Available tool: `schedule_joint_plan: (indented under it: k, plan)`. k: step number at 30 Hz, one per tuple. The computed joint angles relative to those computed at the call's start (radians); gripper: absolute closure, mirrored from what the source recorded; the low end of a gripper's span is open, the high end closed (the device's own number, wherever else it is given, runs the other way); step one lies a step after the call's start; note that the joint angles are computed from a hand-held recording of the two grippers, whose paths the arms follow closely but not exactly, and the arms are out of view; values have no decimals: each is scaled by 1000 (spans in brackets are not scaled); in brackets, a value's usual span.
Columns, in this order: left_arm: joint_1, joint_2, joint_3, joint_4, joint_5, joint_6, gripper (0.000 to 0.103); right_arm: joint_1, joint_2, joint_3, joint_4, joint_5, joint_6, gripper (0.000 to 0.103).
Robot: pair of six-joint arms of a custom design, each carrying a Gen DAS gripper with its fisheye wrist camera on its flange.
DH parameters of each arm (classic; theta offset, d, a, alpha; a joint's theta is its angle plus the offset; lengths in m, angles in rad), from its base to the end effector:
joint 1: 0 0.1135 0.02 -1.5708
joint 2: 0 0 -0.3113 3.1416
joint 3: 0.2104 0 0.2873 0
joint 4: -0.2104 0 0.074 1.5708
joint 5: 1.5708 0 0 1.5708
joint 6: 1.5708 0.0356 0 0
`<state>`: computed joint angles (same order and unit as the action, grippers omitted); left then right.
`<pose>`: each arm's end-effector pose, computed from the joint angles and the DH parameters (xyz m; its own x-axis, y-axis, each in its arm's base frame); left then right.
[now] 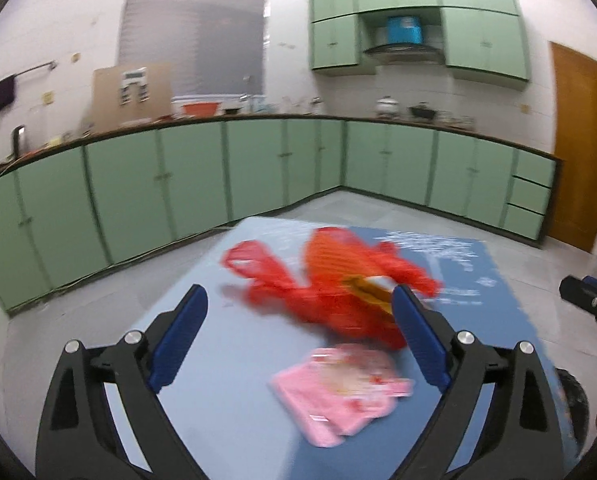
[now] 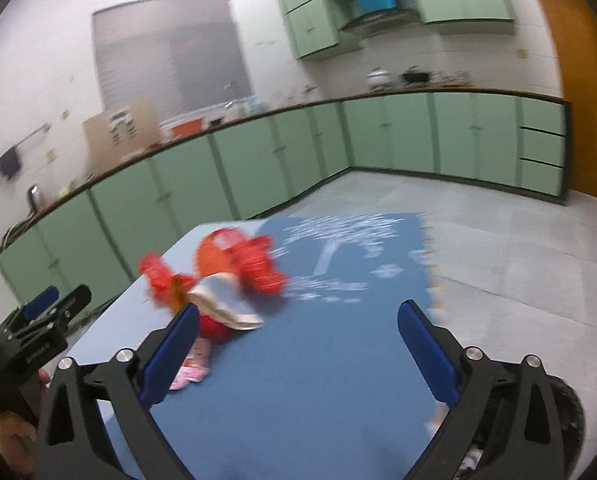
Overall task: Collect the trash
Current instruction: 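Grasp the red gold-printed paper cup with the right tool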
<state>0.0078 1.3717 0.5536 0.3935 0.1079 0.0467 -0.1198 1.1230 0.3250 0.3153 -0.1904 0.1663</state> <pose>0.2940 -0.0015 0.2095 -0.4073 0.0432 -0.9123 0.1095 0.9940 -0.0018 0.2201 -0.0197 0.1843 -0.4626 0.2194 -0.8590 0.0279 0.9720 0.2333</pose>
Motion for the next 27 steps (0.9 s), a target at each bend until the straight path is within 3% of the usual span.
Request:
schedule_joint_plan:
  k: [5,8,14,19,20,22,27]
  plan:
    - [124,89,68,-36,51,37,13,252,272,113,104,141,48,6]
    - [172,121,89,-44,90,38,13,326,370,161,129,186,42,13]
    - [191,155,85,-33,120,49,13,377,489,220,150,218,18,37]
    - [180,183,82,-20,122,52,13,373,527,243,147,192,11,74]
    - [178,186,80,-20,123,54,13,369,528,240,158,182,11,75]
    - [172,195,76,-17,120,59,13,363,522,233,171,163,7,89]
    - [150,184,59,-38,130,60,13,346,462,185,192,114,1,92]
